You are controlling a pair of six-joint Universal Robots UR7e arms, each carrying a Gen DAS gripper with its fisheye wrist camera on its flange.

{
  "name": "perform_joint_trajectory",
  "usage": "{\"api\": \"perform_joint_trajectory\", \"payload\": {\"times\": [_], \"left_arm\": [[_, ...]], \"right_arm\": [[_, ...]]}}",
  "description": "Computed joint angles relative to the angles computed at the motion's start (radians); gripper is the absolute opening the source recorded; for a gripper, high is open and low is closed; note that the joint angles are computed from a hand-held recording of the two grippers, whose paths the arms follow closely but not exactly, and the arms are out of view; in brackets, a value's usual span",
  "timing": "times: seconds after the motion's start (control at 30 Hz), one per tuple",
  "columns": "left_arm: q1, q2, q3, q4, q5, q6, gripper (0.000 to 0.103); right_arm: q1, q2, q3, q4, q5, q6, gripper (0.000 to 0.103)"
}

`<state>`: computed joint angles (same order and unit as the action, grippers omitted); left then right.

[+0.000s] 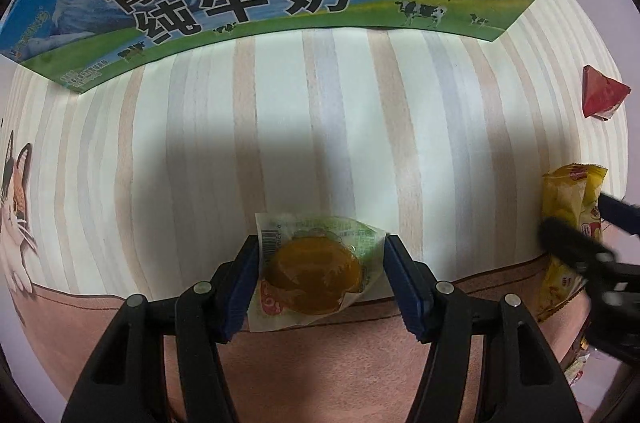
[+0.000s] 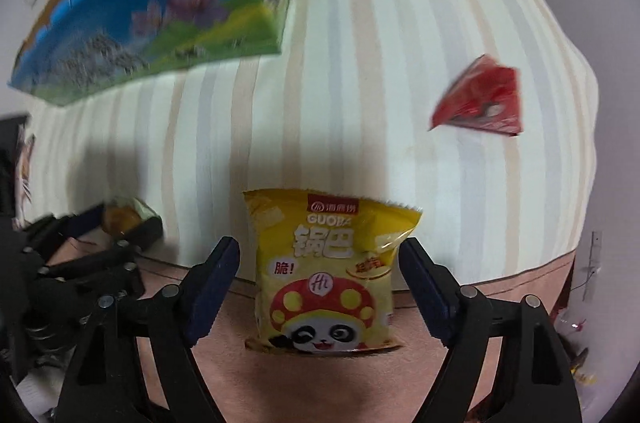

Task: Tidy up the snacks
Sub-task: 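Carry the egg snack and GUOBA bag in both grippers over the box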

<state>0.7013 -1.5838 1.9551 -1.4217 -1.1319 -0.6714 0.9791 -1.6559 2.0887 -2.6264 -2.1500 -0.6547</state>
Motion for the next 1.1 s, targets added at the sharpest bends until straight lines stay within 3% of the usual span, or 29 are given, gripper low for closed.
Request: {"api": "perform_joint_trajectory", "payload": {"times": [0.1,0.23,0.37,0.6,0.9,1.1], "left_arm": [[-0.002,-0.014,-0.017,0.020,-0.002,-0.002,0.058],[0.003,-0.019,-0.046,0.039,-0.003,-0.005,0.058],[0.011,-0.025,-0.083,0.060,-0.012,-0.005,0.058],[-0.007,-0.041,-0.171,0.085,-0.020,-0.002,0.058],[-0.032,0.021,-0.449,0.057,0.017,0.056,0.058],[0.016,0.156,-0.638,0.002,0.064,0.149,0.058]], "right_arm": [[-0.006,0.028,0.005,-0.023,-0.011,0.020,0.066],[-0.020,0.006,0.019,-0.038,0.046,0.032,0.059],[-0.044,-0.051,0.011,0.019,0.128,0.062,0.058],[-0.023,-0.130,-0.005,0.110,0.235,0.110,0.057],[0.106,-0.188,-0.090,0.220,0.346,0.172,0.057],[0.236,-0.050,-0.249,0.220,0.318,0.225,0.057]]}}
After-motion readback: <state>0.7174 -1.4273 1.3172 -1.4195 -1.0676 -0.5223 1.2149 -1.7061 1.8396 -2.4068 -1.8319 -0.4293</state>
